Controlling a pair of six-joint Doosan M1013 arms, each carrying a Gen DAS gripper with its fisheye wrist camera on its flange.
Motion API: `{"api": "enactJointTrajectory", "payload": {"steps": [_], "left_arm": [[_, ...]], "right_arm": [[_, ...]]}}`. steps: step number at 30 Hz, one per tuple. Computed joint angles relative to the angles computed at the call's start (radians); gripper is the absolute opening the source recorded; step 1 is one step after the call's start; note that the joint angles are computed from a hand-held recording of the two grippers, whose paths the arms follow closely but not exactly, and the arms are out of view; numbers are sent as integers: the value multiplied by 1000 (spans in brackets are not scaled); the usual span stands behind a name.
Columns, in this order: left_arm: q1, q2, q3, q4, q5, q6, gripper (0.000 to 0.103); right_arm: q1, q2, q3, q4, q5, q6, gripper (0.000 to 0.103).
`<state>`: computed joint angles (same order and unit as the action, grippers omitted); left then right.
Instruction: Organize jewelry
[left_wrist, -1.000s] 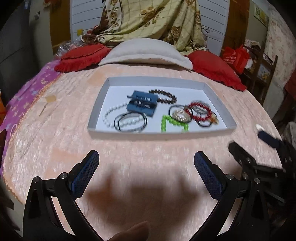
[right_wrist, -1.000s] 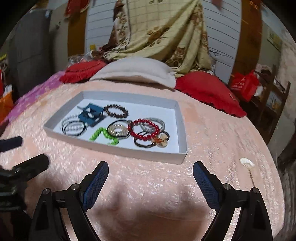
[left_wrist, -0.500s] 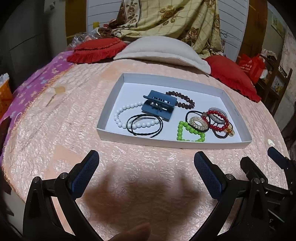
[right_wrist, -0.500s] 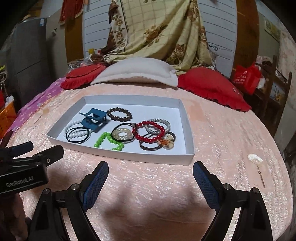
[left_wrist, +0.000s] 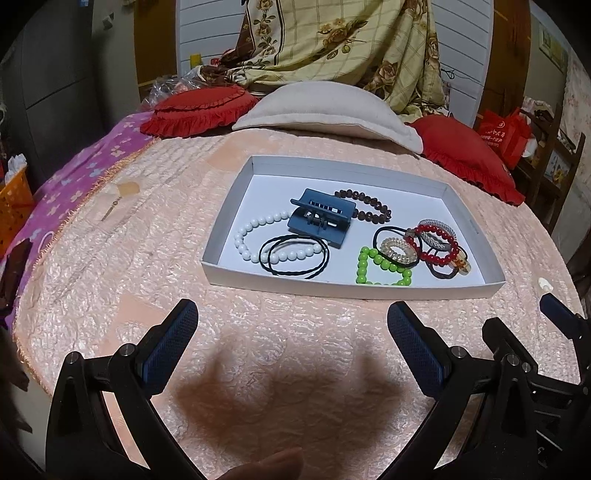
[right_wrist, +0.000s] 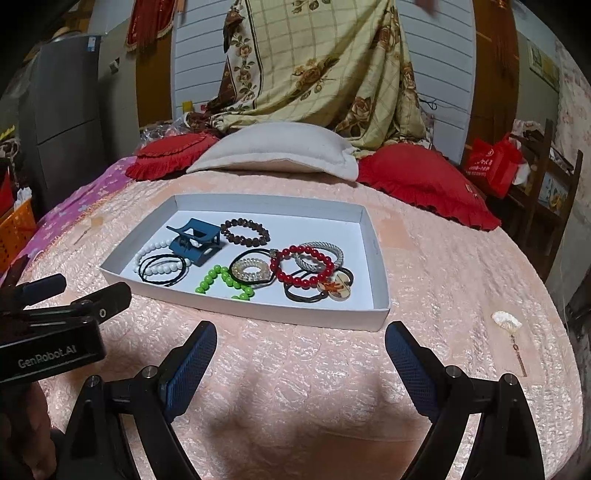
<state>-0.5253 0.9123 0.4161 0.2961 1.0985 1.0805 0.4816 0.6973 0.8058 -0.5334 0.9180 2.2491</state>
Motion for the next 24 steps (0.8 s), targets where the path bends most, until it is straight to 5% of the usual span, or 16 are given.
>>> {"api": "enactJointTrajectory", "payload": {"steps": [24], "left_arm": [[3, 5, -11, -20, 7, 7, 103]], "right_arm": [[5, -3, 3, -17, -5, 0, 91]]}}
